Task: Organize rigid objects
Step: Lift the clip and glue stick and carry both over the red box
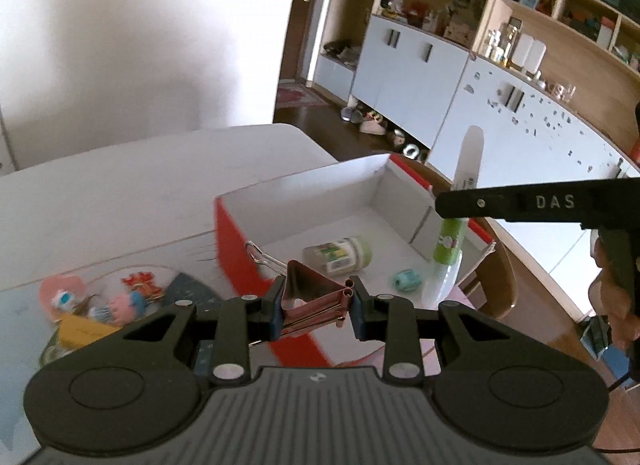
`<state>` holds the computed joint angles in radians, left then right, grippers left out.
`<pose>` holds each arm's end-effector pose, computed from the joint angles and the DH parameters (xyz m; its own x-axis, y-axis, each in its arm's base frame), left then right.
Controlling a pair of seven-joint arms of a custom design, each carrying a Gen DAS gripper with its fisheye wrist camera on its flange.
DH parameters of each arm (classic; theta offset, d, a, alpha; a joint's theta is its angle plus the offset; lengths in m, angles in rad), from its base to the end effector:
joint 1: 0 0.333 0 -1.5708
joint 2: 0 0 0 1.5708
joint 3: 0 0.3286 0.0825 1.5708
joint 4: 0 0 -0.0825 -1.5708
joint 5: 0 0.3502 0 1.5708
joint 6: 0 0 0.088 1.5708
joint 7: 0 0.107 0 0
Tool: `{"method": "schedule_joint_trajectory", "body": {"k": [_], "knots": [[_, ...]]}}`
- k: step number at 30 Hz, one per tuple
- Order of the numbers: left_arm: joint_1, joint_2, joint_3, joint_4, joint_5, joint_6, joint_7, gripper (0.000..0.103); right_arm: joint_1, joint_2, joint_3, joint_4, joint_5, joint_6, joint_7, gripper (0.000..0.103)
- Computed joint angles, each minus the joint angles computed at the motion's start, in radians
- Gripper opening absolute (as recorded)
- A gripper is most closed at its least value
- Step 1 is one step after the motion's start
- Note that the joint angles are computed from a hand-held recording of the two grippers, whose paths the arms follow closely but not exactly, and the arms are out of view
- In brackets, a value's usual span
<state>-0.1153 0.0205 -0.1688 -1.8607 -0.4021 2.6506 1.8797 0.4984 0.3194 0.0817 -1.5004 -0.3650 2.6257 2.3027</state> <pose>0.5646 -0.1528 0.6139 -0.3690 -0.9142 0.1672 -0.6864 0.1468 -0.7123 0.5683 0.3710 0.6014 0.1636 -0.9637 -0.2111 -0.6962 0.0389 -0.7168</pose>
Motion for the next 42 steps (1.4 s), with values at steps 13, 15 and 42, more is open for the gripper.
{"method": "schedule_joint_trajectory", "body": {"k": [13,15,42], "knots": [[-0.091,0.237,0.0,0.26,0.281,-0.091,-0.237,0.031,-0.076,0.088,-0.002,0.056,0.082,-0.045,-0.139,0.017],[-0.104,0.276,0.001,0.309,0.304,-0.128,-0.265,0.031,-0.079,0.107,-0.003,0.074,0.095,-0.065,-0.158,0.017],[-0.21,0.673,0.036,0.917,0.43,-0.654,-0.452,0.031,-0.092,0.401,-0.002,0.478,0.285,-0.404,-0.391,0.017]]}}
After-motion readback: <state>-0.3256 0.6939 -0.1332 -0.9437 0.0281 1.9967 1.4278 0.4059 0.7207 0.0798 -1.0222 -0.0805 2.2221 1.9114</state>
